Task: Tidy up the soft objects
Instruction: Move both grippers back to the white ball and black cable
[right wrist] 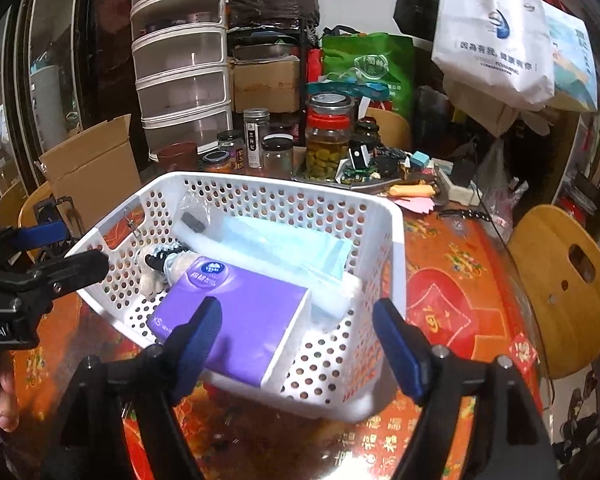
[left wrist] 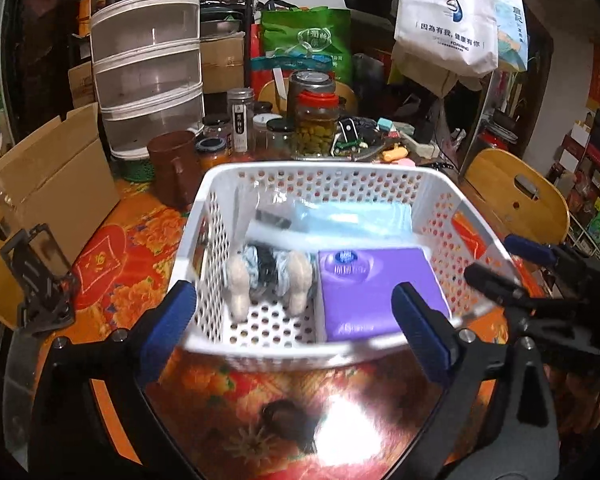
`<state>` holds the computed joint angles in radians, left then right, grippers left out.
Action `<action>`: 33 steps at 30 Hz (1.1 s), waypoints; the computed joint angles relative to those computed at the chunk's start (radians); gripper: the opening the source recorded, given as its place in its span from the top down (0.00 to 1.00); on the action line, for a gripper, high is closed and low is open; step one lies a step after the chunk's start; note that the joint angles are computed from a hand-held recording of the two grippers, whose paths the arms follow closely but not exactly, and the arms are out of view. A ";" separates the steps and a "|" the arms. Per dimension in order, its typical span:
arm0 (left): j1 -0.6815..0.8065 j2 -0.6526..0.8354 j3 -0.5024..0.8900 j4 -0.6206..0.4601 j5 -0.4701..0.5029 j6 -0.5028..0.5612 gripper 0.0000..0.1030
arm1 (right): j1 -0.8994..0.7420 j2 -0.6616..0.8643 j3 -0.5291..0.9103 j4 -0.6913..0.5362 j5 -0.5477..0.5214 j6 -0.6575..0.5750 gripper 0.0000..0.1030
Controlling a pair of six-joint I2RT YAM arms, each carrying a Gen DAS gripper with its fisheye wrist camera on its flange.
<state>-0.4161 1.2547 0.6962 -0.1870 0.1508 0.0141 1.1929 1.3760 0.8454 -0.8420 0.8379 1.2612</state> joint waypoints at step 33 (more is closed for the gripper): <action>0.519 0.082 -0.383 0.211 0.261 0.352 0.05 | 0.228 0.638 0.257 0.364 -0.151 0.094 0.45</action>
<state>0.1032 1.3372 0.3132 0.0237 0.4122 0.3661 1.4204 2.0141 1.1023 -0.4776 0.6868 1.3549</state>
